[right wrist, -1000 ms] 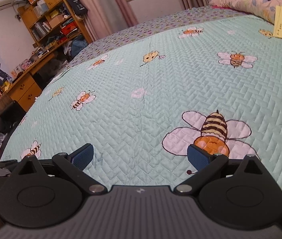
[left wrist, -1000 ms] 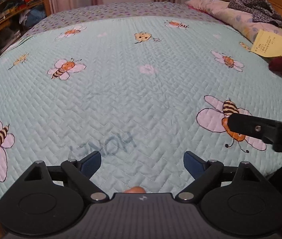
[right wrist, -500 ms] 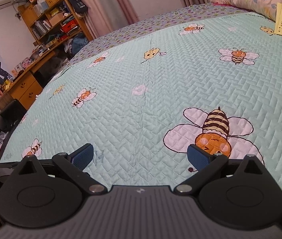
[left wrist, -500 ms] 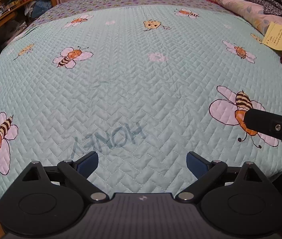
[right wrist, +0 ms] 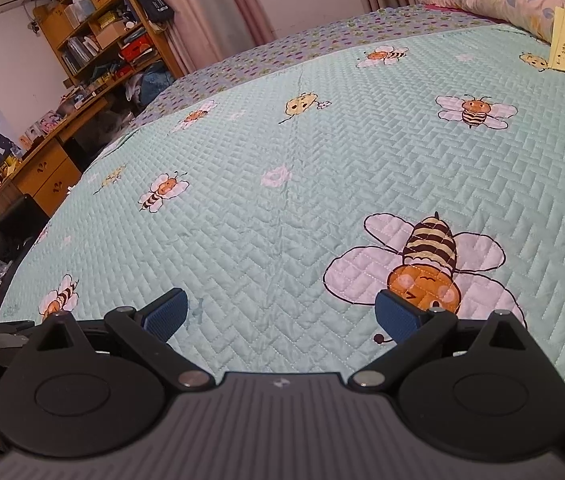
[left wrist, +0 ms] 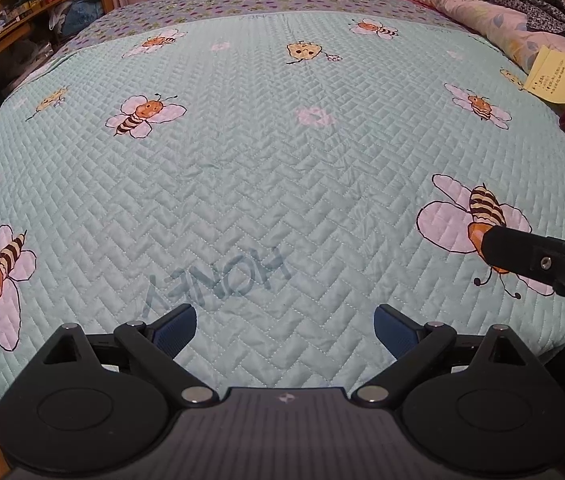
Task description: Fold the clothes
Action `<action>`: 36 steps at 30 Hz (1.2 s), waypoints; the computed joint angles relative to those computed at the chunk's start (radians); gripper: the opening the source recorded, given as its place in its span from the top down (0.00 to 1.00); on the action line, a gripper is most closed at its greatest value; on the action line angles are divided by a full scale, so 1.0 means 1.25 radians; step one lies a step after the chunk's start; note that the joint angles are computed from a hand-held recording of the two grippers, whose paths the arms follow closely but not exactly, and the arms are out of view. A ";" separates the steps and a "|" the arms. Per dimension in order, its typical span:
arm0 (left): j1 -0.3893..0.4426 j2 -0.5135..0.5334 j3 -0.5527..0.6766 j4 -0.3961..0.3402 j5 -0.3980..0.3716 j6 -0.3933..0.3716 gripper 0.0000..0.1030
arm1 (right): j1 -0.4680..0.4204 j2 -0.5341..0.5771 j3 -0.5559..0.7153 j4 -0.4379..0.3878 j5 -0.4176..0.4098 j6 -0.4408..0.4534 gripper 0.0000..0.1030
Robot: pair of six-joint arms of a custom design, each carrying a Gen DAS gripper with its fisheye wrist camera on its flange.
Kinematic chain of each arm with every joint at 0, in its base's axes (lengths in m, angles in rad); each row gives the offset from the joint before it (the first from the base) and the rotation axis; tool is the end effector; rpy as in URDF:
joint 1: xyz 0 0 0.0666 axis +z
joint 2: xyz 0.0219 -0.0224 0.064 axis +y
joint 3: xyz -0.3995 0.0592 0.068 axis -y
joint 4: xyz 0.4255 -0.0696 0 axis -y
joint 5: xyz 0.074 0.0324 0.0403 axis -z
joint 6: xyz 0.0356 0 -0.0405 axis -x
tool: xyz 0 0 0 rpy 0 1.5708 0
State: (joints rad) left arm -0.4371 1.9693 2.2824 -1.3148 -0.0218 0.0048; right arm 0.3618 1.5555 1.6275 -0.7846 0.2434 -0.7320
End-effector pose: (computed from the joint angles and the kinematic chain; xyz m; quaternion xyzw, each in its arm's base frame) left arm 0.6373 -0.2974 0.5110 0.2028 0.9381 -0.0513 0.2762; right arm 0.5552 0.2005 0.4906 0.2158 0.8779 0.1205 0.4101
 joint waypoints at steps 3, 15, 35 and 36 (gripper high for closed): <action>0.002 0.001 0.003 -0.003 0.009 0.001 0.07 | 0.000 0.001 0.001 -0.001 0.002 0.002 0.03; 0.003 0.001 0.006 -0.006 0.006 0.002 0.06 | -0.001 0.004 0.005 -0.003 -0.004 0.004 0.03; 0.002 0.004 0.015 -0.012 -0.019 0.006 0.06 | 0.005 0.023 0.032 -0.029 -0.009 0.014 0.03; 0.003 0.006 0.018 -0.015 -0.017 0.007 0.06 | 0.005 0.024 0.034 -0.031 -0.009 0.014 0.03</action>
State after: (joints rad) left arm -0.4335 1.9771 2.3050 -1.3336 -0.0434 0.0134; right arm 0.3677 1.5854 1.6695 -0.8228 0.2317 -0.7142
